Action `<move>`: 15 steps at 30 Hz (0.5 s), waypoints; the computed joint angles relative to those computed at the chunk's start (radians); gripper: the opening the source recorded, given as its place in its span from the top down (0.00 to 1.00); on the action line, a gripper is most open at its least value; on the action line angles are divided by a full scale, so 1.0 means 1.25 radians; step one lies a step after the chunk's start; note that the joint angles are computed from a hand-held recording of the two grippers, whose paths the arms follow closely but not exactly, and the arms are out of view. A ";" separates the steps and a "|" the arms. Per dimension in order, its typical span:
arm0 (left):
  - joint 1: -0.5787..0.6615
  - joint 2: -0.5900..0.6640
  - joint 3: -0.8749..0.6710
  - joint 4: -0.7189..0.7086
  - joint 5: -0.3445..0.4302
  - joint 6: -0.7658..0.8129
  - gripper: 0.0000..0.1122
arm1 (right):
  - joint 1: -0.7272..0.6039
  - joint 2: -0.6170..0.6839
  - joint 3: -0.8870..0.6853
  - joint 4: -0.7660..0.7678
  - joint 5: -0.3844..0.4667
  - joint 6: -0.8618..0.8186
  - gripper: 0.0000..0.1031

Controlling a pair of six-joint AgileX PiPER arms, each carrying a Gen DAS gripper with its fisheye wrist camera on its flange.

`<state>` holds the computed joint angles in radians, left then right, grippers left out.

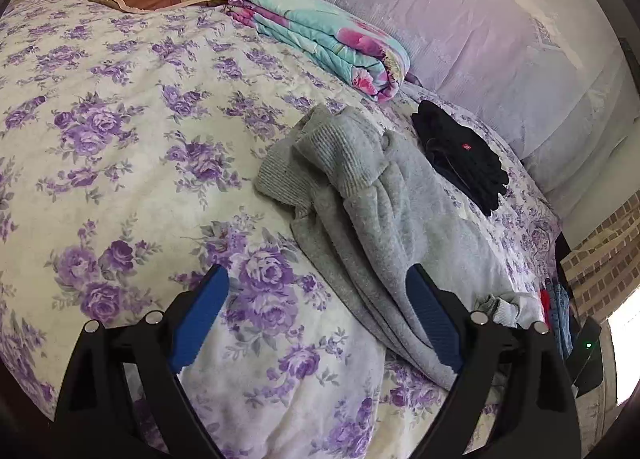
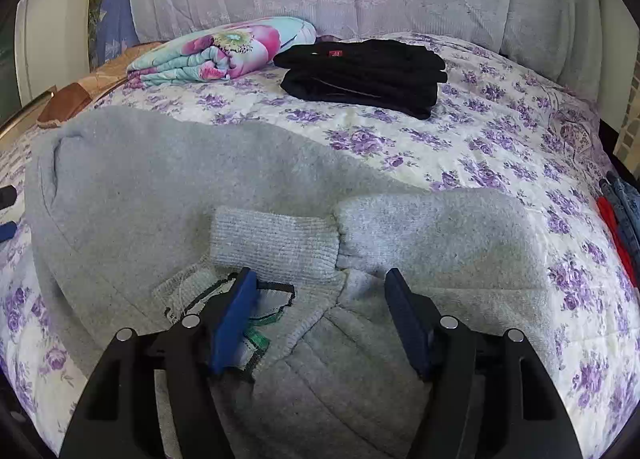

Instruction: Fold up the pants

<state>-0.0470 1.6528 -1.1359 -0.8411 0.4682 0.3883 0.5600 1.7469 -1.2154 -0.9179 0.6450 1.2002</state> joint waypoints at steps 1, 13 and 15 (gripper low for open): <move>0.000 0.017 -0.022 0.017 0.014 -0.020 0.22 | -0.005 -0.002 0.002 0.005 -0.012 -0.007 0.35; 0.079 0.190 -0.230 -0.177 0.199 -0.032 0.22 | 0.002 -0.015 0.054 -0.090 -0.052 0.110 0.28; 0.094 0.216 -0.251 -0.197 0.223 -0.044 0.23 | -0.004 -0.020 0.059 -0.086 -0.065 0.106 0.27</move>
